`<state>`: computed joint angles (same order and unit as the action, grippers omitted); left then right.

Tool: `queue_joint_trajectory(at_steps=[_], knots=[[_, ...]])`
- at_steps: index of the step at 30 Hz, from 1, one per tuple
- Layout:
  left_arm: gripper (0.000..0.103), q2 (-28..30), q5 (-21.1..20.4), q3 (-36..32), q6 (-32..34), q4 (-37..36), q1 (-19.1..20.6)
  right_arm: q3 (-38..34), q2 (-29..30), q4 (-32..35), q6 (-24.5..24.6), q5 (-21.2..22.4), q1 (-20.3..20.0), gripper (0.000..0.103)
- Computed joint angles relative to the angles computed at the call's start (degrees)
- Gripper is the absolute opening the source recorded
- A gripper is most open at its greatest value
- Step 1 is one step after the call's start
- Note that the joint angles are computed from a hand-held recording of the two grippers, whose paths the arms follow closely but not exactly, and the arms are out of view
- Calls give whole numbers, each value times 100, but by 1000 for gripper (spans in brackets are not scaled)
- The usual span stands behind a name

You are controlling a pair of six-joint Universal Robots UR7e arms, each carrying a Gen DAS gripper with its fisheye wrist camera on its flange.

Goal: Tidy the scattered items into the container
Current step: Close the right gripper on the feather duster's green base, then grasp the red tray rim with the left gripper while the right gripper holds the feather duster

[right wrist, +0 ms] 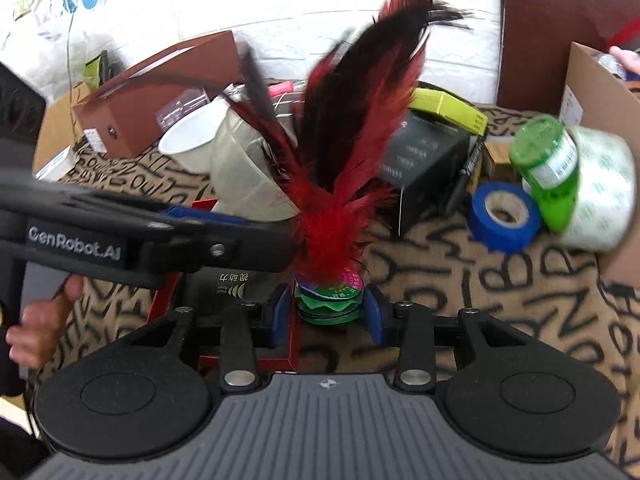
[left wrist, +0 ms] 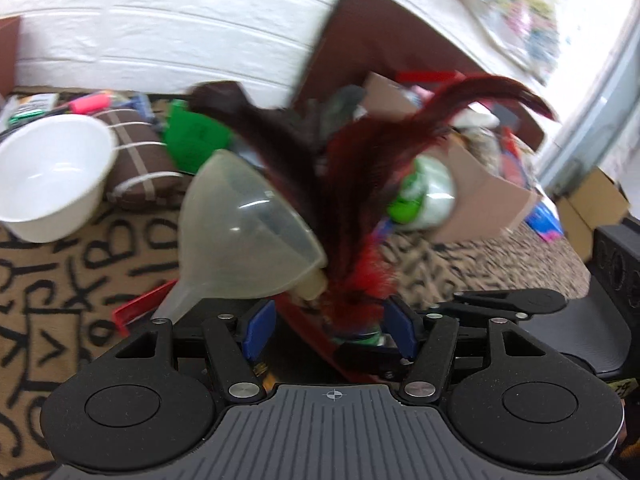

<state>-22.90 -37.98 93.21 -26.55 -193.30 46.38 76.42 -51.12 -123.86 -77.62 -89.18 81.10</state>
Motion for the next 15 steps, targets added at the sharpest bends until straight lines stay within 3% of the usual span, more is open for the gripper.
queue_joint_trajectory(at_steps=[2, 6, 9, 12, 15], knots=[[75, 67, 78, -90, 101, 126, -38, 35, -80, 37, 3, -20, -42, 44], [81, 132, 642, -114, -208, 357, -96, 82, -186, 4, -3, -100, -134, 44], [81, 1, 605, 65, -705, 409, -66, 70, -231, -35, 85, -234, -180, 48], [82, -57, 482, 171, -687, 327, -70, 44, -282, -29, 154, -34, -225, 53], [84, 52, 723, 36, -473, 407, -120, 101, -310, -162, 221, 233, -228, 58]])
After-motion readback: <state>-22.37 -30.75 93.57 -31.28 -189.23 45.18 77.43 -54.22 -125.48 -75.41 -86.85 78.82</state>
